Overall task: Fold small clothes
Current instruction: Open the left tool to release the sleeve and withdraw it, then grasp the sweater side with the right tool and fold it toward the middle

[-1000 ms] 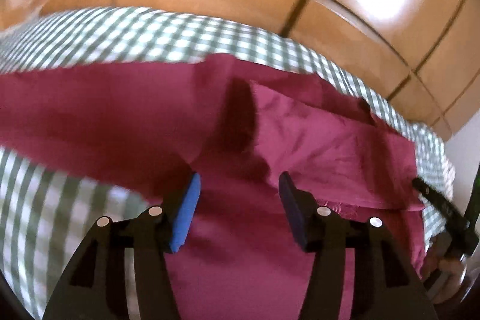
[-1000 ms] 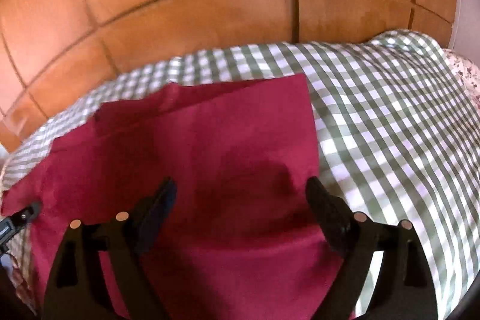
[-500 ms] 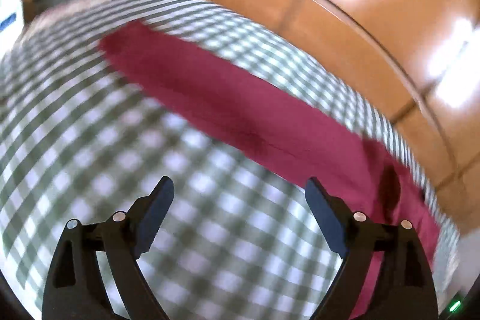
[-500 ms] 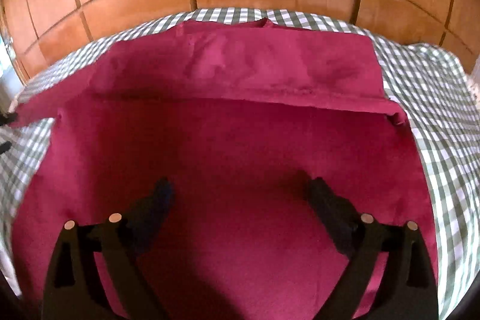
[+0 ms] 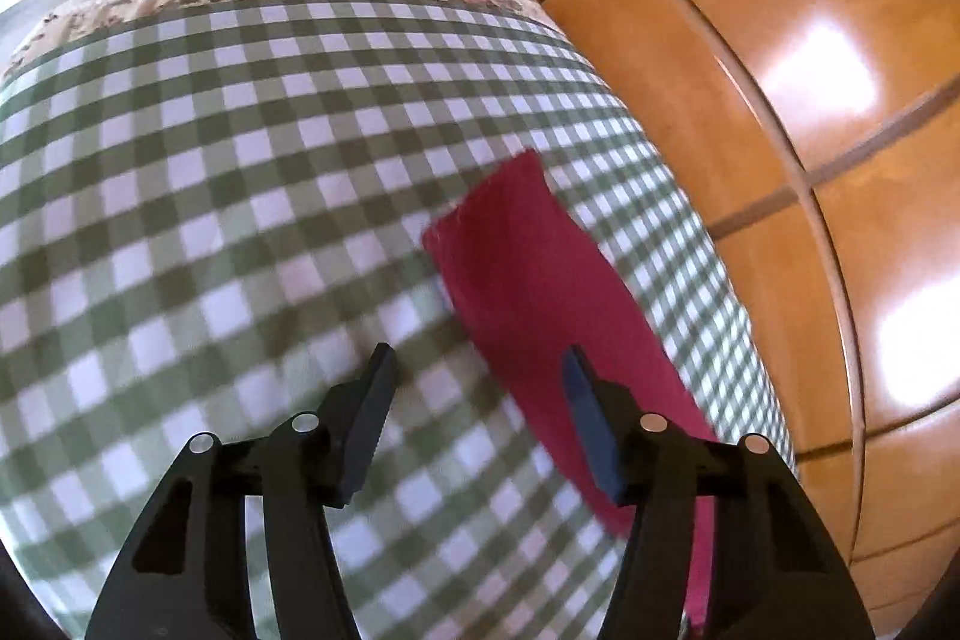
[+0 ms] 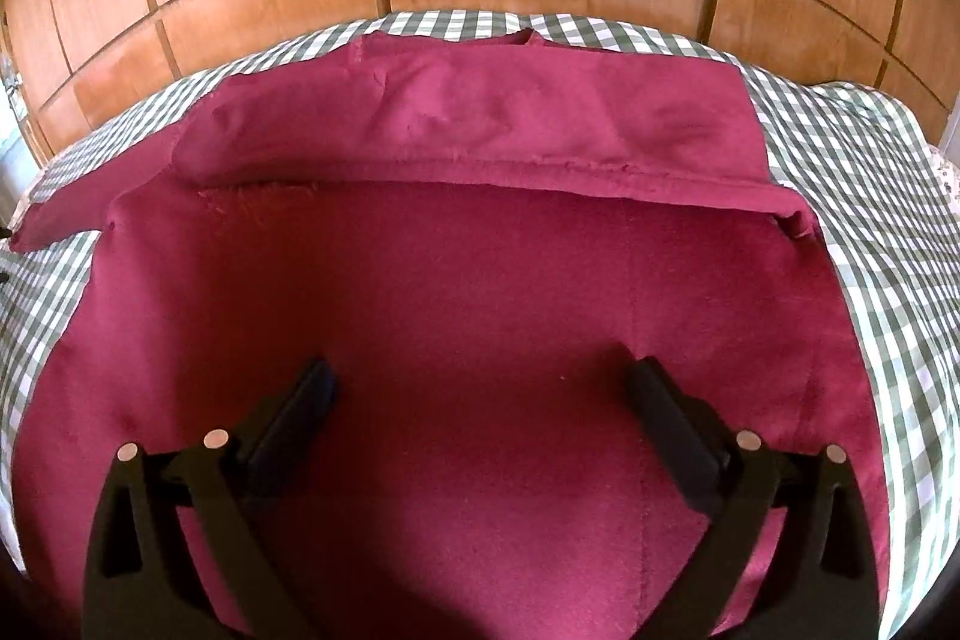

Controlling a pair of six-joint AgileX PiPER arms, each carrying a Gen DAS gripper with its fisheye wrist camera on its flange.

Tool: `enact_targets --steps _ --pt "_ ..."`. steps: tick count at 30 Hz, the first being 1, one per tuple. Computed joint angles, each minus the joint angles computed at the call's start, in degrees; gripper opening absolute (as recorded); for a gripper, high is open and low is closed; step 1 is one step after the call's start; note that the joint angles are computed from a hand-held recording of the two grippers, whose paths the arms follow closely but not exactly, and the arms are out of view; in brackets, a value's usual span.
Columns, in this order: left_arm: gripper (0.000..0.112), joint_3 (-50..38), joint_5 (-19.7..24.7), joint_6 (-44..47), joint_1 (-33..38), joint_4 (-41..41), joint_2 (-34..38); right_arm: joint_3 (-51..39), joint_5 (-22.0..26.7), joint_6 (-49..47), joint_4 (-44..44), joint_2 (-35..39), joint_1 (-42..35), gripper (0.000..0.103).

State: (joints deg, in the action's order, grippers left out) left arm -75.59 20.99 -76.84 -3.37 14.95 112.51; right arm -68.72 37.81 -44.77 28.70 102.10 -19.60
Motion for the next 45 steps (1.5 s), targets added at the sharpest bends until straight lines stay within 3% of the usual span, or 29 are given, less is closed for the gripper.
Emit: enact_targets --steps 2,3,5,6,7,14,19,22,24,29,30,32,33,34,36,38,42,44,45 --pt "0.056 -1.93 0.27 0.92 1.19 -0.21 1.56 -0.06 0.07 -0.01 0.06 0.10 -0.03 0.100" --pt "0.050 -2.83 0.81 0.60 1.30 0.35 2.17 -0.14 0.17 -0.05 0.11 0.19 -0.08 0.100" --pt "0.032 -6.10 2.19 4.25 2.27 -2.19 4.55 -0.17 0.16 -0.07 0.12 0.25 -0.10 0.100" --pt "0.016 -7.34 2.90 6.77 2.78 -4.11 5.40 -0.19 0.15 -0.06 0.09 0.27 -0.11 0.100" --pt "0.007 -8.39 3.73 8.32 3.10 -5.31 6.03 -0.19 0.15 -0.06 0.09 0.27 -0.11 0.100" --pt "0.006 -7.76 -1.53 5.95 -3.84 4.08 0.54 -0.29 0.30 -0.13 0.23 0.31 -0.18 0.101" --pt "0.006 -14.33 -1.06 9.18 -13.48 6.65 1.63 -0.29 0.47 -0.82 0.97 0.38 -0.48 0.101" --pt "0.006 -22.05 2.08 12.52 -19.61 6.61 6.16 -0.27 0.56 -1.19 1.52 0.40 -0.64 0.101" --pt "0.006 -28.13 4.30 18.87 -22.55 1.89 10.25 -0.31 0.77 -1.65 2.11 0.46 -0.85 0.101" --pt "0.006 -49.87 16.34 31.53 -28.93 -7.08 24.62 -0.41 1.11 -2.13 3.05 0.53 -1.15 0.101" --pt "0.007 -55.60 20.07 32.60 -30.02 -7.37 28.05 -0.44 1.25 -2.33 3.37 0.57 -1.27 0.101" --pt "0.028 -60.99 23.77 32.91 -32.00 -5.93 31.51 -0.51 1.49 -2.59 3.92 0.63 -1.46 0.101" --pt "0.051 -60.25 23.37 33.17 -32.64 -6.42 31.39 -0.56 1.63 -2.77 4.14 0.67 -1.57 0.101" --pt "0.065 -57.21 21.41 31.88 -33.13 -6.01 30.07 -0.64 1.77 -2.94 4.36 0.73 -1.68 0.101" --pt "0.066 -50.10 17.72 27.14 -34.31 -1.51 26.74 -0.77 1.94 -3.03 4.56 0.87 -1.80 0.101" --pt "0.066 -45.61 16.57 24.97 -35.19 0.77 24.76 -0.85 2.04 -3.10 4.69 0.95 -1.88 0.101" --pt "0.065 -33.48 15.38 9.54 -38.08 13.96 19.36 -1.59 2.69 -1.76 3.35 1.10 -1.55 0.101" --pt "0.065 -30.06 17.39 2.57 -39.62 19.15 18.05 -4.00 6.02 -0.89 2.72 1.61 -1.46 0.101" --pt "0.066 -28.72 17.84 0.34 -40.07 20.41 17.54 -6.38 10.64 -1.89 5.47 2.33 -1.88 0.100"
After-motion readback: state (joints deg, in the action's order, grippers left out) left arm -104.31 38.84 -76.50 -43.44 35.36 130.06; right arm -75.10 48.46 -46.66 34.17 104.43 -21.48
